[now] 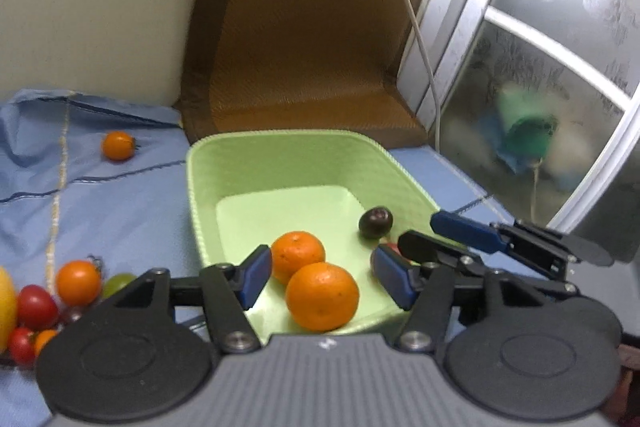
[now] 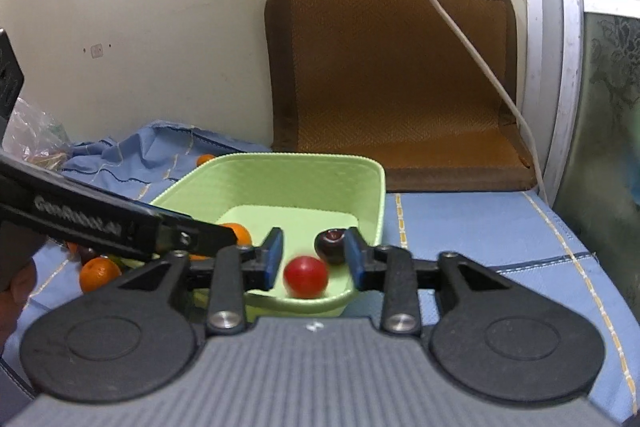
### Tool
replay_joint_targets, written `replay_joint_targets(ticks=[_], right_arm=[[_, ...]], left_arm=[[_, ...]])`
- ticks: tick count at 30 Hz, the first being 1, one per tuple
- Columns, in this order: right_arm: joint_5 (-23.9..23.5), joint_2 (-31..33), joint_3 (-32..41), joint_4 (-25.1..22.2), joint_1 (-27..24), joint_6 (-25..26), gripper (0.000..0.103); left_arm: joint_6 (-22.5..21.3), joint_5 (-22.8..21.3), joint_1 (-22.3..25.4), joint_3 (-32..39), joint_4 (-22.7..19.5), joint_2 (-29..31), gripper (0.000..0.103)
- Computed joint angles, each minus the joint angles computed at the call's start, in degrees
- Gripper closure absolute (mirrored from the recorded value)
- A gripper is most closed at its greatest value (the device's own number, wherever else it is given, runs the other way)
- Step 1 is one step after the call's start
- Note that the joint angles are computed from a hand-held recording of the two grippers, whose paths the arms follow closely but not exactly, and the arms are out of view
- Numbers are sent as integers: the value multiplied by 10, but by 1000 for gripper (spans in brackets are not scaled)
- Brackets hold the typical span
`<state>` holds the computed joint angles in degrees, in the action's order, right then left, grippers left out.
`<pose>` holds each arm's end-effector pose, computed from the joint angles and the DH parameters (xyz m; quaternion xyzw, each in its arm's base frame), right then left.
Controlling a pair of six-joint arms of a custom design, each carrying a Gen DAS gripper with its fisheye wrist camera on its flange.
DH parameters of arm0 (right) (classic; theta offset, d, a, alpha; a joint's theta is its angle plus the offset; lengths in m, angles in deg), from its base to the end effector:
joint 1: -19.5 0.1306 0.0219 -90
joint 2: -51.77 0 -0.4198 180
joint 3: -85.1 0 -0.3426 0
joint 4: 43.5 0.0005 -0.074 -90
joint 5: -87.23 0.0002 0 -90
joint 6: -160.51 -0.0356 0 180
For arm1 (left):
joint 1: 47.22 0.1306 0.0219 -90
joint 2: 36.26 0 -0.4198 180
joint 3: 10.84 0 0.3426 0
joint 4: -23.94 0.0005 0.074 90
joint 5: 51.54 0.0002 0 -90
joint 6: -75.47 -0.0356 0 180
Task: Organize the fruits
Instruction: 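Lower both fruits into the green basin and open both grippers, then grasp an orange tomato with the right gripper, reach left gripper toward dark tomato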
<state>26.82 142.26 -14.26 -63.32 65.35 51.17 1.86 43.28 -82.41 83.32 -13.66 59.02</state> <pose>0.3293 0.3133 0.4396 -0.0668 0.8431 0.0757 0.5282 0.3971 -0.2843 0.4733 0.1651 0.8857 -0.2222 0.3728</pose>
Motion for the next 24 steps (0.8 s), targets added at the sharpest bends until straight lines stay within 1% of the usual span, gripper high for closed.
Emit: replay_joint_targets(ticks=[3, 4, 7, 9, 11, 12, 15, 17, 21, 24], right_arm=[[13, -11, -7, 10, 11, -3, 64], [16, -15, -10, 14, 16, -7, 64], [18, -25, -16, 26, 36, -13, 64], [7, -26, -18, 35, 52, -9, 64], [-15, -19, -13, 41, 68, -4, 64], [-28, -13, -7, 40, 75, -1, 64], [-73, 23, 31, 22, 93, 8, 64], [-88, 53, 66, -2, 102, 20, 64], [-101, 106, 134, -45, 109, 45, 64], [-99, 139, 177, -74, 108, 73, 64]], left_arm=[[14, 1, 13, -40, 32, -47, 45], [22, 4, 24, -63, 47, -71, 45], [48, -1, 60, -126, 71, -136, 45], [62, -15, 88, -164, 71, -174, 45], [72, -29, 120, -200, 59, -207, 45], [77, -28, 133, -210, 53, -216, 45], [96, -7, 172, -249, 48, -243, 45], [102, 2, 188, -267, 54, -252, 45], [104, 30, 207, -280, 70, -254, 45], [100, 61, 223, -290, 96, -248, 45]])
